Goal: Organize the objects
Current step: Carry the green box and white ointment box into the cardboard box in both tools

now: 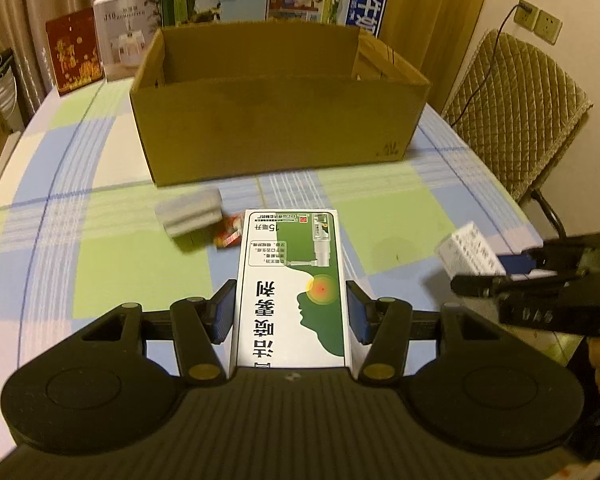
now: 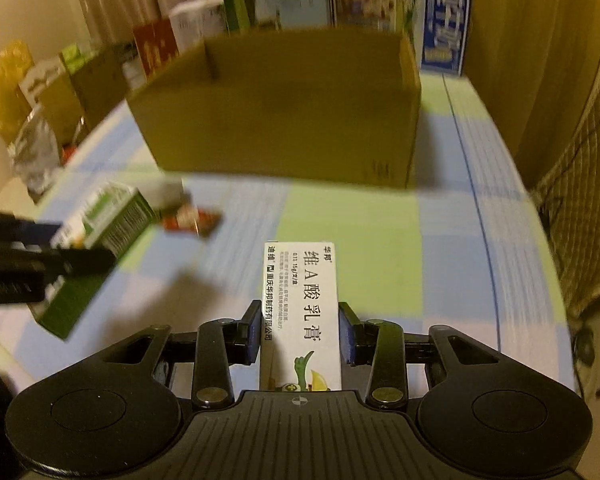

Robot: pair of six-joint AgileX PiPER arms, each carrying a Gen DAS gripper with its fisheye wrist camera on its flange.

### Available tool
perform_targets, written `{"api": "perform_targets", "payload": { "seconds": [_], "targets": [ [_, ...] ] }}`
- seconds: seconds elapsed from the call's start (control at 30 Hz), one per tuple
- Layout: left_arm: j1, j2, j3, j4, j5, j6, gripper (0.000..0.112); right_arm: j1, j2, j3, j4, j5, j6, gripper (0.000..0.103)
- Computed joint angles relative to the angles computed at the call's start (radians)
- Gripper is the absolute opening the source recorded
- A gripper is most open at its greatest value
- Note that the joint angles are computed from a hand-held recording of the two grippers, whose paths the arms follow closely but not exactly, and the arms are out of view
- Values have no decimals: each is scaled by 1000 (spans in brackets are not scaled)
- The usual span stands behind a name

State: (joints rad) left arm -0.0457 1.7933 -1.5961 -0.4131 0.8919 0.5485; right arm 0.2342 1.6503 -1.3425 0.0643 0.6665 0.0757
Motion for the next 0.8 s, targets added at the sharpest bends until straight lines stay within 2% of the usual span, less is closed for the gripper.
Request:
{"api": "perform_targets", "payload": {
  "seconds": [0.3,0.5,0.67,0.8],
  "targets": [
    [1,119,-308,39,110,-67,51,32,112,-325,-37,130,38,35],
    [3,198,-503,59,192,-106,51,35,173,-455,-16,185,22,35],
    [7,237,-594,56,236,-111,51,27,215,-539,4,228,7,35],
    [9,295,-716,54,302,-123,51,13,274,-661,12,288,-5,35]
  ]
}}
